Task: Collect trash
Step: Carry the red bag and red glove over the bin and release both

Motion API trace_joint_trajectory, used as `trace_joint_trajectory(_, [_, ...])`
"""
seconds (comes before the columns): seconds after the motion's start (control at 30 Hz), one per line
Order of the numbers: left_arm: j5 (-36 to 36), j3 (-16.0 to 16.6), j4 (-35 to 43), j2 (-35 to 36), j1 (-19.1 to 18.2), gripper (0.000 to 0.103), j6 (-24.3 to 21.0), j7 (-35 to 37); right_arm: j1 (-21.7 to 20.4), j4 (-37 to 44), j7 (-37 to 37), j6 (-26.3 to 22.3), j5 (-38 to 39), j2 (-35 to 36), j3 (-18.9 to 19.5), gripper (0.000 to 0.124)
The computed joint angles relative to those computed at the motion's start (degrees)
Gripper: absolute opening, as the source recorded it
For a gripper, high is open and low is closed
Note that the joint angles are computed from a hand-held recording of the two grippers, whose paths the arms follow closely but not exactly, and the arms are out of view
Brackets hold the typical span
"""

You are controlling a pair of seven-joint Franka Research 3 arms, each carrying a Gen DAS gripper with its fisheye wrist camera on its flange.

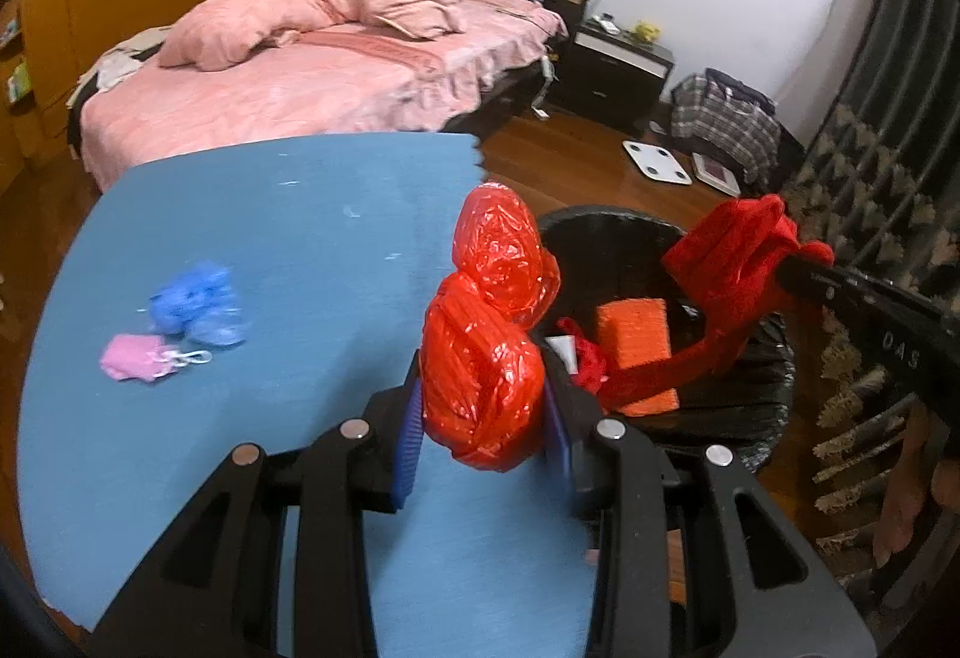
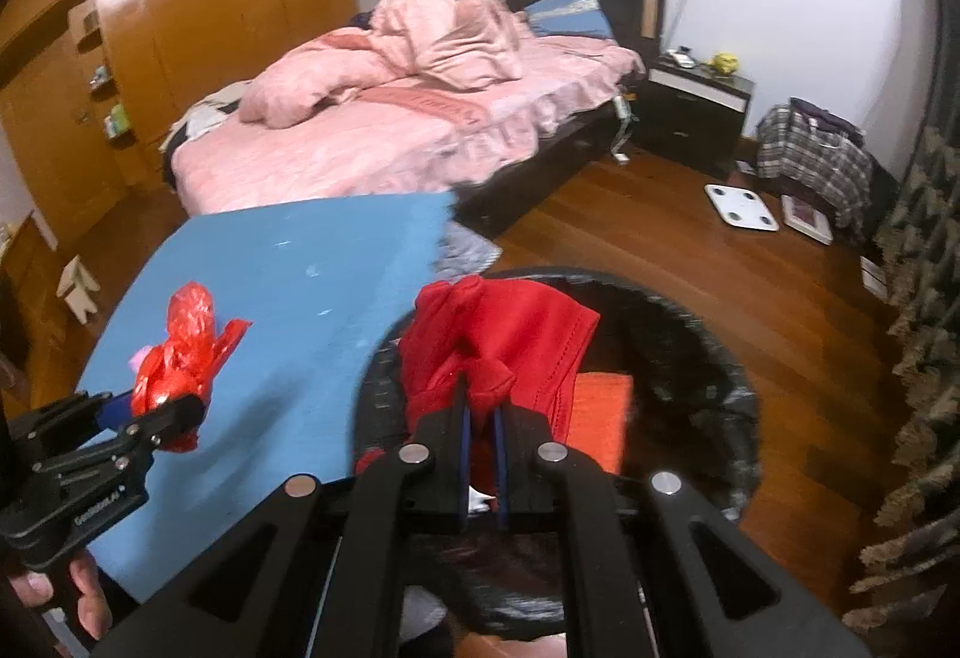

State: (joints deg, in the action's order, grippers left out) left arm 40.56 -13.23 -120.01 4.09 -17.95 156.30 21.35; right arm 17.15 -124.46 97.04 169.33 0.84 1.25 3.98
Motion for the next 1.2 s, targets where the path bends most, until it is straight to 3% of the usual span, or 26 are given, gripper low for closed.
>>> trace_joint_trajectory(0.67, [-6.2, 2.5, 25.5, 22.3, -8.0, 0.035, -4.7, 10.8, -4.9, 7.4, -11.1, -2.1, 9.4, 10.4, -2.8, 0.007])
trace_joint_trajectory(0.73, [-6.4, 3.3, 26.8, 23.5, -8.7, 0.040, -4.7, 10.9, -5.6, 8.6, -13.0, -3.4, 11.1, 11.6, -2.4, 0.012])
trace_joint_trajectory(0.77, [-6.2, 3.8, 27.8, 24.5, -9.2, 0.048, -4.9, 10.6, -5.9, 9.5, -13.8, -4.6, 11.9, 12.4, -2.2, 0.014])
trace_joint_trajectory(0.8, [-6.6, 3.8, 28.0, 24.8, -9.1, 0.060, -4.9, 11.2, -5.6, 10.1, -13.5, -5.5, 11.8, 13.1, -2.6, 0.025])
trace_joint_trajectory(0.83, [-6.7, 4.1, 28.5, 25.3, -9.5, 0.063, -5.1, 11.2, -5.5, 10.5, -13.5, -6.2, 11.7, 13.5, -2.8, 0.035])
trace_joint_trajectory(1.03, [-7.8, 4.5, 27.2, 25.4, -9.3, 0.067, -4.1, 11.8, -5.0, 8.8, -12.6, -5.9, 11.5, 13.6, -3.6, 0.036])
trace_joint_trajectory(1.2, [-6.8, 5.3, 21.8, 21.4, -8.8, 0.069, -2.8, 10.0, -4.6, 6.1, -11.2, -5.3, 11.9, 11.1, -3.5, 0.036])
